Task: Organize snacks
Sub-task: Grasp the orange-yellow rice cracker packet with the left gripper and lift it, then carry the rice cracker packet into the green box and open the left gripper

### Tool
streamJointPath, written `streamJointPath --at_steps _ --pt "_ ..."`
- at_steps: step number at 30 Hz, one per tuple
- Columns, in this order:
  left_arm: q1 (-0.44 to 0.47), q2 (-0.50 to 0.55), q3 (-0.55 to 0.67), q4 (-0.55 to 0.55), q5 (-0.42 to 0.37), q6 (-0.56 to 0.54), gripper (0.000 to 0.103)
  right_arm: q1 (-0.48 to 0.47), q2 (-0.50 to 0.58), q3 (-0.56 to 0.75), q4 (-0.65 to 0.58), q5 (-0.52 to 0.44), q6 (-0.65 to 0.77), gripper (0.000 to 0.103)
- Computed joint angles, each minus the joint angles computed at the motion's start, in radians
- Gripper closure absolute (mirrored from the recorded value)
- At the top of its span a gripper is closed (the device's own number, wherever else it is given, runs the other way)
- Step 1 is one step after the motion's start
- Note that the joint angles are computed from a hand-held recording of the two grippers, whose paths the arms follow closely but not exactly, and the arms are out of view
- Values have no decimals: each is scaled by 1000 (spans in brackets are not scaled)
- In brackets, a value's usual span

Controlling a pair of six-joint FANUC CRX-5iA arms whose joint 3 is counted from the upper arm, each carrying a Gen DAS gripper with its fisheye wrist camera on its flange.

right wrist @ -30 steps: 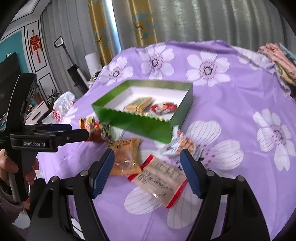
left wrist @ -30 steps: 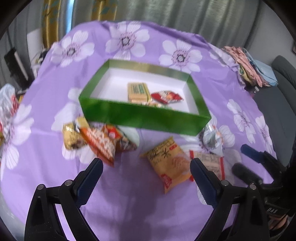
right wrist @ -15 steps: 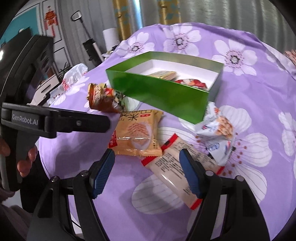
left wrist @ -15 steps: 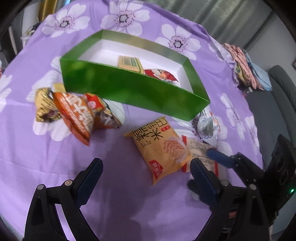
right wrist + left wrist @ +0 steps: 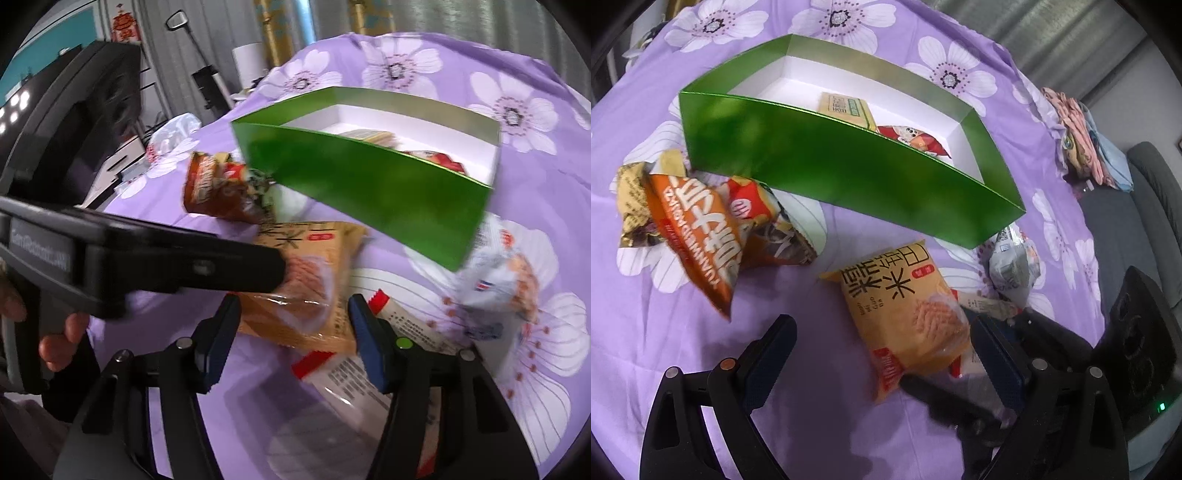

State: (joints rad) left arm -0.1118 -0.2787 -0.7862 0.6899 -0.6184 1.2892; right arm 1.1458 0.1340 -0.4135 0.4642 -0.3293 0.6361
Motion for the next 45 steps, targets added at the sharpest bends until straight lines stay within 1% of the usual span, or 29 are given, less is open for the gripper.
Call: streamJointPath --at_steps 2,3,4,6,8,9,13,15,18,20,23,24,29,36,43,45 --pt "-1 5 -4 8 8 -5 9 5 9 24 -55 -11 61 47" --pt "-1 5 -8 15 13 -14 14 7 13 32 -73 -13 80 48" --pt "0 3 -10 15 19 -15 21 9 15 42 -100 -18 105 50" --pt "6 5 -15 32 19 -38 29 10 20 60 -148 -31 149 57" --pt "7 8 -17 42 22 -60 37 10 25 70 -162 -39 163 60" --pt "4 10 -19 52 26 -71 45 10 29 80 -179 -48 175 62" --pt "4 9 -18 40 43 -81 54 5 40 99 -213 -56 188 66" --pt "4 5 -16 24 46 -75 55 7 43 98 -195 -56 171 69" --pt "4 -6 -11 -9 47 -54 55 13 35 68 -112 -35 89 79" --pt "10 -17 -17 0 44 -59 56 13 25 53 -99 -17 69 83" --pt "15 -34 -20 -13 38 -52 56 19 13 36 -60 -5 33 84" --pt "13 -38 -18 -20 38 -43 56 22 9 27 -27 -1 3 84" --pt "19 -79 -26 -10 35 -55 56 28 -10 7 50 7 -64 85" --pt "17 -114 -5 -11 47 -66 56 10 -53 -45 282 34 -238 85" --pt "13 -103 49 -23 70 -84 56 -38 -74 -65 461 73 -363 85" --pt "12 -96 59 -12 80 -99 56 -54 -72 -62 503 82 -390 85"
